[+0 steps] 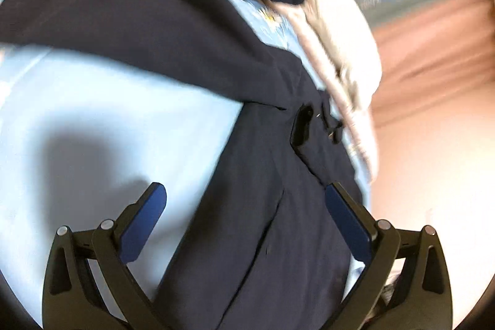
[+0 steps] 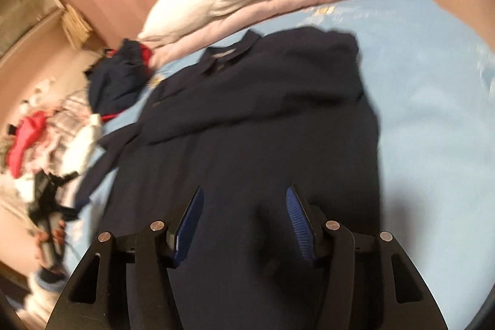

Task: Fold large clothes

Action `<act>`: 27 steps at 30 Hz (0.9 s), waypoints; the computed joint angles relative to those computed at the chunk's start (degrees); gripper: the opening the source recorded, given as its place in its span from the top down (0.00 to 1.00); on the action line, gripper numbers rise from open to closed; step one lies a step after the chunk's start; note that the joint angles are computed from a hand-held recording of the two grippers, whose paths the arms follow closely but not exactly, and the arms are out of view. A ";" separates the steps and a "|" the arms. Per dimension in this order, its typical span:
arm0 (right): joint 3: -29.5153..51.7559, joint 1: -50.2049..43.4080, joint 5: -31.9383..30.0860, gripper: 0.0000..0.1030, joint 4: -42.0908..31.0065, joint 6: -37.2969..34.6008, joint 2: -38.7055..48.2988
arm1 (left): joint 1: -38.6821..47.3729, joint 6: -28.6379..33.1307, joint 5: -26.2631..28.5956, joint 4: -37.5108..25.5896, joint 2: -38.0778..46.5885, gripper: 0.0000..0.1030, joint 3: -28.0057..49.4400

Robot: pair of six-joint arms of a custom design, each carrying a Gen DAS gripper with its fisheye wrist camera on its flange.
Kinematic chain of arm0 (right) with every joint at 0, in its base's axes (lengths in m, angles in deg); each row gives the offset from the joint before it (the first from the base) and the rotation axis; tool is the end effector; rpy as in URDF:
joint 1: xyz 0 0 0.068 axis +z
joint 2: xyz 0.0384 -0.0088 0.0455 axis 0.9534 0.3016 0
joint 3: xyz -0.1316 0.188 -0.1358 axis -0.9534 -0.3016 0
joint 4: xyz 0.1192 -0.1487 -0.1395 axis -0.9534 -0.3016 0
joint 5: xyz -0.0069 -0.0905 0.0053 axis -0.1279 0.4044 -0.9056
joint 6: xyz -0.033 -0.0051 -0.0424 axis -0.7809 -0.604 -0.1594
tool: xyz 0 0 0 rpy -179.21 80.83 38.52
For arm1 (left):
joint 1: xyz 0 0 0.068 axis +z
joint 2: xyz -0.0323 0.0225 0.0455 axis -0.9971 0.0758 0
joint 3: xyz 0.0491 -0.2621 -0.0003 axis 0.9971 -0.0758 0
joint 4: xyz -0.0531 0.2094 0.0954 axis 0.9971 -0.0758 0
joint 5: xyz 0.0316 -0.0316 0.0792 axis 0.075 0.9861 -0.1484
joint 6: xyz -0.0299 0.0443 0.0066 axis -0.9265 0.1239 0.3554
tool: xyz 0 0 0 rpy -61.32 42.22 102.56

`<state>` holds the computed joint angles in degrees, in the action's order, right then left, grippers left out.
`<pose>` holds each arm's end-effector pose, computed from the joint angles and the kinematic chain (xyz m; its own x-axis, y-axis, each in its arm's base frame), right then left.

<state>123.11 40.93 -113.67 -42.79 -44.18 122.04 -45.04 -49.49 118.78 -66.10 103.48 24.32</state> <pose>0.2182 -0.1037 0.1441 -0.7766 0.1850 -0.6023 -0.1626 0.8647 0.4752 0.2111 0.1453 0.0940 -0.6287 -0.7253 -0.2806 -0.3088 0.5639 -0.7659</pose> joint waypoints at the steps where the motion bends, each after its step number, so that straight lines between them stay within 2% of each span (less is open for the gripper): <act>1: -2.27 -0.93 -1.68 0.43 -0.29 -0.89 -0.94 | 3.07 0.95 2.32 0.10 0.29 0.00 -1.62; 3: -7.05 -2.14 -3.72 0.37 -0.21 -1.15 -2.94 | 12.08 6.46 6.84 -3.20 1.62 0.00 -3.41; 6: -10.69 0.66 -3.05 0.37 1.47 0.43 -3.78 | 21.73 10.36 10.70 -4.79 3.99 0.00 -4.77; 10: -12.76 6.08 -2.00 0.37 5.31 5.65 -5.14 | 25.24 13.75 10.18 -11.40 7.05 0.00 0.04; 12: -12.96 8.25 -2.71 0.37 6.30 8.46 -6.42 | 25.14 10.08 12.61 -10.90 8.95 0.00 1.99; 14: -13.54 7.96 -3.66 0.37 4.54 7.47 -8.63 | 23.63 3.39 15.33 -4.65 10.27 0.00 1.84; 16: -14.44 8.81 -4.85 0.37 4.59 7.87 -10.06 | 23.33 2.28 15.78 -4.47 10.90 0.00 3.54; 18: -14.69 9.18 -5.69 0.37 4.18 7.27 -10.34 | 21.42 -1.85 14.59 -0.71 11.76 0.00 4.84; 19: -14.92 9.66 -5.50 0.37 4.41 7.37 -10.45 | 22.50 -0.07 15.10 -3.40 12.77 0.00 6.98; 21: -14.92 11.20 -3.97 0.37 5.28 8.24 -10.11 | 21.17 -6.79 13.28 3.21 14.50 0.00 8.14; 25: -15.27 10.63 -3.86 0.37 5.90 7.42 -8.35 | 19.02 -15.78 9.18 12.27 18.20 0.00 10.65; 27: -15.41 10.38 -3.32 0.37 6.44 7.47 -7.50 | 17.80 -18.57 7.30 14.75 19.58 0.00 12.71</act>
<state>107.70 51.30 -116.99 -36.35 -36.72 114.54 -27.24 -68.05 126.08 -51.35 123.06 37.03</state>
